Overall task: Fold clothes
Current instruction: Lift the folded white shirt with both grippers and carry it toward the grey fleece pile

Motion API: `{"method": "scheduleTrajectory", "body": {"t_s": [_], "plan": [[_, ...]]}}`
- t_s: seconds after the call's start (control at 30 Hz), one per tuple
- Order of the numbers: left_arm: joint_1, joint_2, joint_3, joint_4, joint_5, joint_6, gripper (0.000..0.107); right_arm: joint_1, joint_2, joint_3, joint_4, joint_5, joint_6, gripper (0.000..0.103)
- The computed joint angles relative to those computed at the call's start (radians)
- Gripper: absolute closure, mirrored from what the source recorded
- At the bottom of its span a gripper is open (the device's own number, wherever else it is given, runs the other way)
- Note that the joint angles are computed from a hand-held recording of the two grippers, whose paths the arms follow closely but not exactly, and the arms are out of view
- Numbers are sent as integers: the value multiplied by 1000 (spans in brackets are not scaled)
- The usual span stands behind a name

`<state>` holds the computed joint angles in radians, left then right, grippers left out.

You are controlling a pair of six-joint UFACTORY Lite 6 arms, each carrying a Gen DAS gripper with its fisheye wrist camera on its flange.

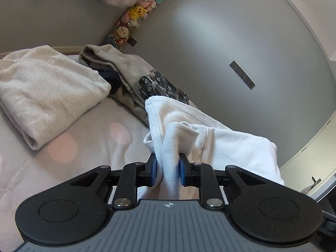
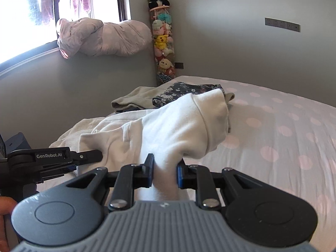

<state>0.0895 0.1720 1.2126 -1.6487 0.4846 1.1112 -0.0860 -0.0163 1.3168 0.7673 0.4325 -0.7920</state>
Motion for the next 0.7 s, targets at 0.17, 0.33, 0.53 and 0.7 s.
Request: {"method": "scheduleTrajectory", "body": {"t_s": [0.17, 0.33, 0.53, 0.7], "plan": [[127, -1, 40, 86, 60, -61, 88, 135, 46, 52, -50, -48, 103, 80], [270, 24, 99, 179, 143, -93, 88, 252, 130, 138, -107, -81, 215, 80], [440, 112, 251, 299, 243, -138, 88, 381, 314, 339, -129, -81, 311, 80], [523, 281, 565, 477, 309, -271, 88, 458, 553, 652, -176, -27, 443, 80]]}}
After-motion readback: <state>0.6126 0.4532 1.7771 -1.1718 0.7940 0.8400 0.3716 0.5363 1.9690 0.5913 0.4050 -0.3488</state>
